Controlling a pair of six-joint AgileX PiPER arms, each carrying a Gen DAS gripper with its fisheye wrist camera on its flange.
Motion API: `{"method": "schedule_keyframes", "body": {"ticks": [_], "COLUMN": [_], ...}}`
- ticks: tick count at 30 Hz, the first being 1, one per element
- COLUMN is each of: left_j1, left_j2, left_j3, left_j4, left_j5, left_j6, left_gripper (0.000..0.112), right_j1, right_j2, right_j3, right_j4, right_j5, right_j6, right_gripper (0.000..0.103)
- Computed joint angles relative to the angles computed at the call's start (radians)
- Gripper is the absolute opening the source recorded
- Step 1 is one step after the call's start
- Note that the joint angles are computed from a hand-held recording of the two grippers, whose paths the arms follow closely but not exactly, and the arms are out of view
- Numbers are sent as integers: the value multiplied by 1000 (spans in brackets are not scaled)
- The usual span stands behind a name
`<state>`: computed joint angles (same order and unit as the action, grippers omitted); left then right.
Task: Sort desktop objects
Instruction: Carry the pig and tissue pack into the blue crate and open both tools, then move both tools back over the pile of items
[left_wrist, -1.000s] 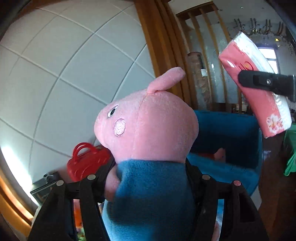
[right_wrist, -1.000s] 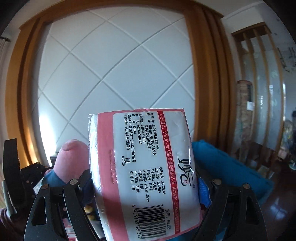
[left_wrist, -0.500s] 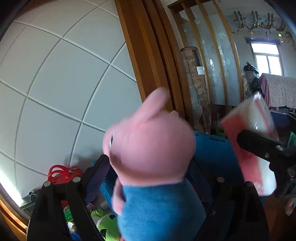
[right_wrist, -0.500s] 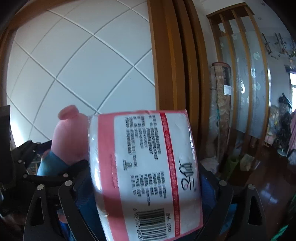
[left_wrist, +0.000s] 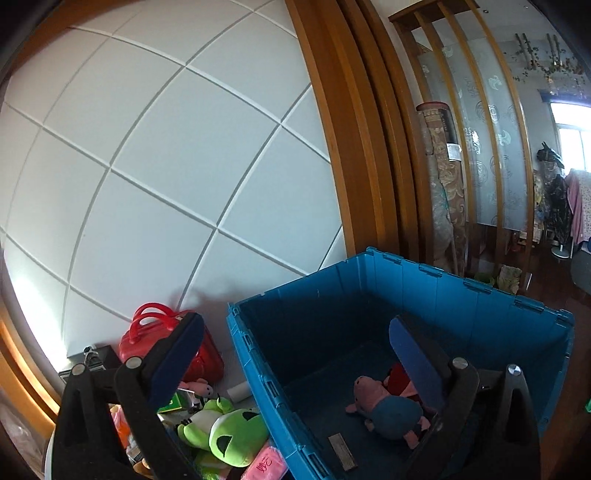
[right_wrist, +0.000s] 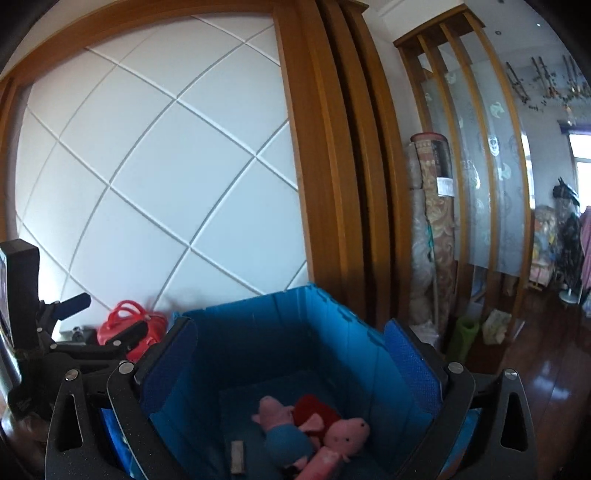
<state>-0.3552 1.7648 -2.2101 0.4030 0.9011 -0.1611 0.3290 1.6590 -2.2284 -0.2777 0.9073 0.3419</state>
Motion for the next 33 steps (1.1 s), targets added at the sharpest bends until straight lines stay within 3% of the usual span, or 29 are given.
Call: {"method": "schedule_keyframes", "body": {"ticks": [6,10,16,21,26,30,33], "left_j1": [50,93,268,574,1013,1351,1507], "left_j2": [-166,-271,-429,-549,-621,-575,-513], "left_j3": [284,435,621,755,864,897,905], "left_j4": [64,95,-94,-515,-957,-1245,-1359], "left_j5": [-98,-151,-227,-248,-171,-72,-22], "left_j6": [-117,-151,1,443,943,1319,1498], "left_gripper": [102,102,102,102,102,102,102], "right_j1": [107,196,402,629,797,898,932], "right_j2": [-114,-152,-160,-127,-22,87,185], "right_j3": [203,258,272,260,165,87,16], "right_j4": [-140,-221,-389,-591,-638,-614,-563], "right_j5": [-66,-71,-9,83,180,225,243], "right_j6": [87,141,267,430,505,512,482], "right_gripper": [103,103,103,103,103,103,103]}}
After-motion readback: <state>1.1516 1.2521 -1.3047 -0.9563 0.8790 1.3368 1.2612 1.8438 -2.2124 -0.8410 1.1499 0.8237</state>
